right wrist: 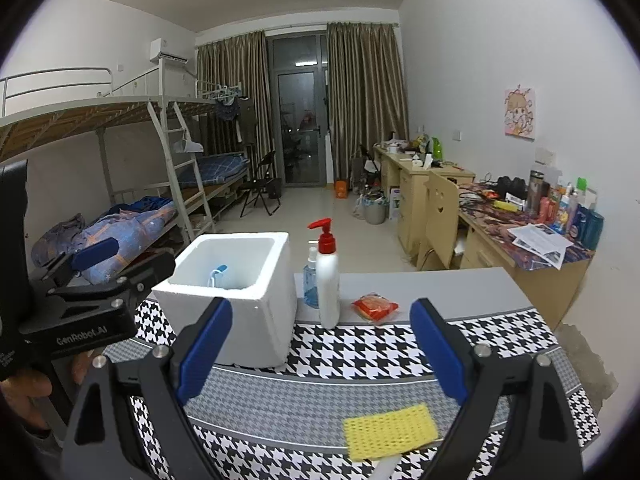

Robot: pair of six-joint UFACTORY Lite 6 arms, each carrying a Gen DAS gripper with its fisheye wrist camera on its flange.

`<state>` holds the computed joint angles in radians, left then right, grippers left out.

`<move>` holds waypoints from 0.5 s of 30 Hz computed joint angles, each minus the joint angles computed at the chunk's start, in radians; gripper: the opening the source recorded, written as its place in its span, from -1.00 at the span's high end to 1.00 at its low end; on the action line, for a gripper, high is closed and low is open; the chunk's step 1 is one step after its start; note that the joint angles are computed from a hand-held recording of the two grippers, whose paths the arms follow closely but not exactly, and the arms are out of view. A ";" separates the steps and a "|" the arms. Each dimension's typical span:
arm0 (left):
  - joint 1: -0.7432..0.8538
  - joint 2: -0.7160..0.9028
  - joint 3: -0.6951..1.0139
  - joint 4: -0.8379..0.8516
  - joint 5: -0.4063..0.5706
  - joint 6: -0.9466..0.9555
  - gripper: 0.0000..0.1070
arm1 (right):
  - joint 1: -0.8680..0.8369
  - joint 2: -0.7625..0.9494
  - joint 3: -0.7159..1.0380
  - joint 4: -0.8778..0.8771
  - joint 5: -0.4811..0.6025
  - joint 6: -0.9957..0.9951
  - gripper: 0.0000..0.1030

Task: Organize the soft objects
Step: 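Open the right tool to release the snack bag and withdraw both tools, then move both tools toward the yellow sponge and white stick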

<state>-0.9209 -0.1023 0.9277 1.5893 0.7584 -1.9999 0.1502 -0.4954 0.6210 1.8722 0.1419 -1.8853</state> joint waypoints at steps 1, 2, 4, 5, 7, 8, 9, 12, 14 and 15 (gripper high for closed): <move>-0.007 -0.005 -0.005 -0.002 0.003 0.000 -0.90 | -0.007 -0.014 -0.012 -0.017 0.008 0.018 -0.81; -0.019 -0.013 -0.015 -0.001 0.011 -0.007 -0.90 | -0.014 -0.027 -0.021 -0.043 0.014 0.046 -0.81; -0.046 -0.025 -0.035 0.011 0.034 -0.037 -0.90 | -0.029 -0.050 -0.040 -0.091 0.030 0.091 -0.81; -0.054 -0.025 -0.037 0.015 0.042 -0.046 -0.90 | -0.028 -0.063 -0.050 -0.101 0.028 0.100 -0.81; -0.080 -0.030 -0.055 0.025 0.066 -0.067 -0.90 | -0.026 -0.089 -0.071 -0.101 0.019 0.097 -0.81; -0.095 -0.033 -0.065 0.034 0.081 -0.082 -0.90 | -0.021 -0.102 -0.081 -0.087 0.009 0.083 -0.81; -0.109 -0.030 -0.068 0.038 0.092 -0.091 -0.90 | -0.013 -0.120 -0.096 -0.034 -0.008 0.033 -0.81; -0.149 -0.023 -0.083 0.048 0.132 -0.123 -0.90 | -0.005 -0.173 -0.139 0.057 -0.027 -0.057 -0.81; -0.169 -0.015 -0.090 0.053 0.149 -0.137 -0.90 | -0.012 -0.201 -0.163 0.081 -0.021 -0.085 -0.81; -0.177 -0.011 -0.094 0.055 0.157 -0.150 -0.90 | -0.013 -0.217 -0.178 0.104 -0.024 -0.112 -0.81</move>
